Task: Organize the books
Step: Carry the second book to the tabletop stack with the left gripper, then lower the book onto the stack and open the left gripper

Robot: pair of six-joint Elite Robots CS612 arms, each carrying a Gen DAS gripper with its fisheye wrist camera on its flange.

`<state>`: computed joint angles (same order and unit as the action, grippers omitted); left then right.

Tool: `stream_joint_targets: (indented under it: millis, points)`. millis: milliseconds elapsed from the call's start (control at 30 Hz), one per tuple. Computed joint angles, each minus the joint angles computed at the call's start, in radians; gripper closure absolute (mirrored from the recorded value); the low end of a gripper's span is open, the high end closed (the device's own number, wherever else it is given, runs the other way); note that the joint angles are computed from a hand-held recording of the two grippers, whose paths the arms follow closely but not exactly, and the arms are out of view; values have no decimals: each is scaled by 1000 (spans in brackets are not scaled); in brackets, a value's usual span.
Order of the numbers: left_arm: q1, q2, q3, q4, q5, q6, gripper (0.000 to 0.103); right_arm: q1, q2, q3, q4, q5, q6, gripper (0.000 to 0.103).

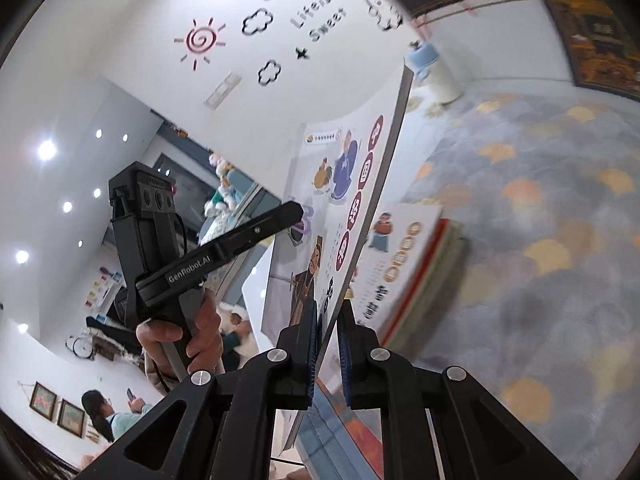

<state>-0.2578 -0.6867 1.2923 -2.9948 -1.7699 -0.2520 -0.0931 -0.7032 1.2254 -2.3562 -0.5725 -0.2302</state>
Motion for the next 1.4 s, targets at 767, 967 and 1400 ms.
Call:
stream_joint_targets:
  millis: [767, 967, 1400]
  points:
    - [46, 84, -41, 60, 35, -31, 54, 82, 147, -241, 242, -174, -27, 90]
    - [36, 82, -45, 81, 95, -6, 53, 103, 127, -221, 197, -296, -39, 80]
    - [15, 11, 55, -64, 192, -13, 6, 118, 11, -66, -24, -573, 13, 17]
